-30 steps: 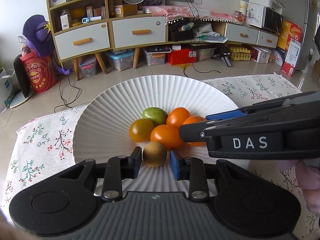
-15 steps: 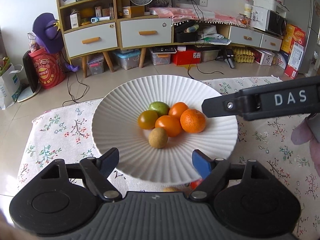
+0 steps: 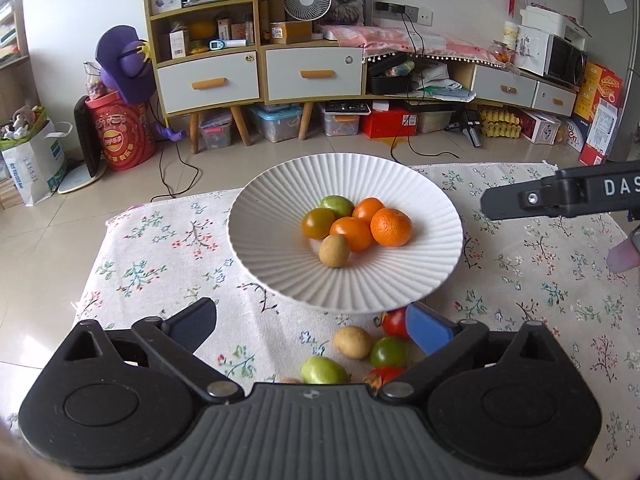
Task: Organize fruits
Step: 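Withdraw both open tools from the bowl back toward the fruit pile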
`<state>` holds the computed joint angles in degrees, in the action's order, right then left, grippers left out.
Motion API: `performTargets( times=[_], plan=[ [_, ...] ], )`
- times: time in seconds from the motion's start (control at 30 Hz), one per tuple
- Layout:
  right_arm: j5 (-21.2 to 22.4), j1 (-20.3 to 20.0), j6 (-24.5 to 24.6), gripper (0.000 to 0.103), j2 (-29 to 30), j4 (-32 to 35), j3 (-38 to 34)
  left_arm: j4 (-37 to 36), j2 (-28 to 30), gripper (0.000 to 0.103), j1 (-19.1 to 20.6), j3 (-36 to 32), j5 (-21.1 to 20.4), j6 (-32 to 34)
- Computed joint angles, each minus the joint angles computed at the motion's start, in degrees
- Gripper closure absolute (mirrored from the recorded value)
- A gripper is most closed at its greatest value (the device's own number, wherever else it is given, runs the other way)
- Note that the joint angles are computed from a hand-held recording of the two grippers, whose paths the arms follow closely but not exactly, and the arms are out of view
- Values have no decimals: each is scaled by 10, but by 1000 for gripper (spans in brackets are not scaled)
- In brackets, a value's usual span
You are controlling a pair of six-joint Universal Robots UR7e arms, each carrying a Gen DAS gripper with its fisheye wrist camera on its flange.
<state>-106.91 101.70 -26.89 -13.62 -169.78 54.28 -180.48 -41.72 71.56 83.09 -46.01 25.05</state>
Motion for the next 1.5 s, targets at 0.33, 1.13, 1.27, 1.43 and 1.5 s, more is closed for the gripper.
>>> performTargets(
  times=[0.33, 1.13, 1.27, 1.43, 1.5],
  plan=[
    [-4, -1, -21, 6, -38, -23, 71, -19, -27, 3, -9, 51, 41, -24],
    [14, -7, -124, 2, -83, -57, 201, -43, -70, 3, -16, 167, 55, -58],
    [19, -12, -142, 1, -83, -75, 212, -59, -70, 3, -11, 180, 46, -46],
    [11, -15, -147, 1, -75, -74, 208, -63, -66, 3, -2, 187, 40, -41],
    [7, -15, -147, 1, -71, -72, 205, -69, -61, 3, 0, 186, 42, -32]
  ],
)
